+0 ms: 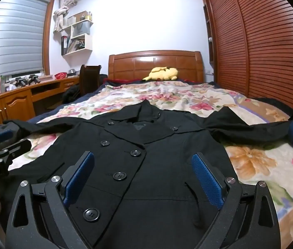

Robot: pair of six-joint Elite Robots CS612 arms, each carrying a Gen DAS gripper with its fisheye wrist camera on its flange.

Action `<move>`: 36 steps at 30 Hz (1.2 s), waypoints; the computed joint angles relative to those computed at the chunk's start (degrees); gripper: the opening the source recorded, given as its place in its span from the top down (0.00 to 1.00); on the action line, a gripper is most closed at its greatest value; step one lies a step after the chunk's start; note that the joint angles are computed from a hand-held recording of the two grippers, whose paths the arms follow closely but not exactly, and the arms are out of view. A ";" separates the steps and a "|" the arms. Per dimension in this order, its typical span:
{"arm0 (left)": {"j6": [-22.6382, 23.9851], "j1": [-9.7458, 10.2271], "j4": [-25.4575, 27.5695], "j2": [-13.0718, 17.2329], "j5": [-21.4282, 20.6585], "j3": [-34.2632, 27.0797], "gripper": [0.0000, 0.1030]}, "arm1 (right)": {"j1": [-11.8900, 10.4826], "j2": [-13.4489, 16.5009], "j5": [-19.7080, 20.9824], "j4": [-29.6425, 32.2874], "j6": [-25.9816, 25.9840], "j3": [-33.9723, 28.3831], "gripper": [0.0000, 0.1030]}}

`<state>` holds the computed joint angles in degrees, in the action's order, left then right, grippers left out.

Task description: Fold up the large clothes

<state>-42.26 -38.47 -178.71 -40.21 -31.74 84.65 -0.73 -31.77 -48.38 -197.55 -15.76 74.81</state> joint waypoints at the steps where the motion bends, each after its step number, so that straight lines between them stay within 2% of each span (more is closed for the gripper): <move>1: -0.07 0.00 0.07 0.01 0.05 -0.03 0.00 | -0.01 0.00 0.03 0.04 -0.02 -0.01 0.06; 36: 0.31 -0.35 -0.25 -0.40 0.84 0.47 0.00 | -0.12 0.07 0.22 -0.13 0.15 -0.14 0.06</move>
<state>-41.95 -38.82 -178.96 -40.62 -30.89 85.12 -0.85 -31.70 -48.16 -197.68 -15.62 74.67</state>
